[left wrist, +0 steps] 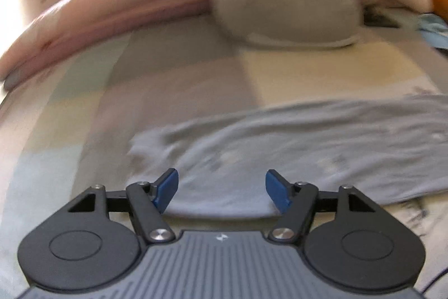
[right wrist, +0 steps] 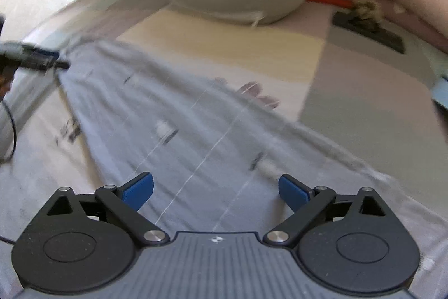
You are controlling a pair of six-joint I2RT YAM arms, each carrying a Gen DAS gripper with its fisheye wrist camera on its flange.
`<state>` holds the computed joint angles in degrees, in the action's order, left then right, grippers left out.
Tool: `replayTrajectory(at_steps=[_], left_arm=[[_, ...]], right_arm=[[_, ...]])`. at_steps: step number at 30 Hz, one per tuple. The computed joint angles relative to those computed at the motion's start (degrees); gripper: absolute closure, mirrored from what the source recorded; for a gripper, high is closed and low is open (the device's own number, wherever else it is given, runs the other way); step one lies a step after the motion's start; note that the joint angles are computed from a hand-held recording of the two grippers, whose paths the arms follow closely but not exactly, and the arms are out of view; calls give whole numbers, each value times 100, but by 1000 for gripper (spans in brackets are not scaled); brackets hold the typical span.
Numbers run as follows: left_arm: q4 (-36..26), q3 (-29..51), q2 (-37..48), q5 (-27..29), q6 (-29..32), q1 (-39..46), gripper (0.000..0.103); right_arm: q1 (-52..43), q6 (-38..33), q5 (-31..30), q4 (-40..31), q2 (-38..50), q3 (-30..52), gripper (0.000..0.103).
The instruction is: Fold clothes
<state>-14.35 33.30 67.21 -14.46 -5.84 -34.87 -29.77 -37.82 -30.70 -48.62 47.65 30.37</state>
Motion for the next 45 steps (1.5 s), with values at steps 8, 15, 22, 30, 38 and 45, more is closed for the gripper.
replayTrajectory(at_steps=[8, 15, 22, 30, 38, 45], left_arm=[[573, 49, 881, 111, -346, -390, 24], [190, 80, 633, -295, -551, -725, 25], [-342, 456, 831, -569, -1118, -823, 21], [-163, 436, 572, -712, -1149, -1509, 21], [-256, 957, 1324, -177, -1341, -1565, 22], [344, 2043, 2344, 696, -927, -1564, 21]], right_arm=[[-836, 660, 799, 875, 631, 40, 2], [-2495, -185, 404, 931, 1091, 286, 0], [-1898, 583, 753, 2231, 1836, 141, 0], [-3091, -713, 345, 533, 1575, 707, 0], [-3257, -989, 490, 941, 1199, 42, 0], [-3443, -1193, 250, 1073, 1199, -60, 0]])
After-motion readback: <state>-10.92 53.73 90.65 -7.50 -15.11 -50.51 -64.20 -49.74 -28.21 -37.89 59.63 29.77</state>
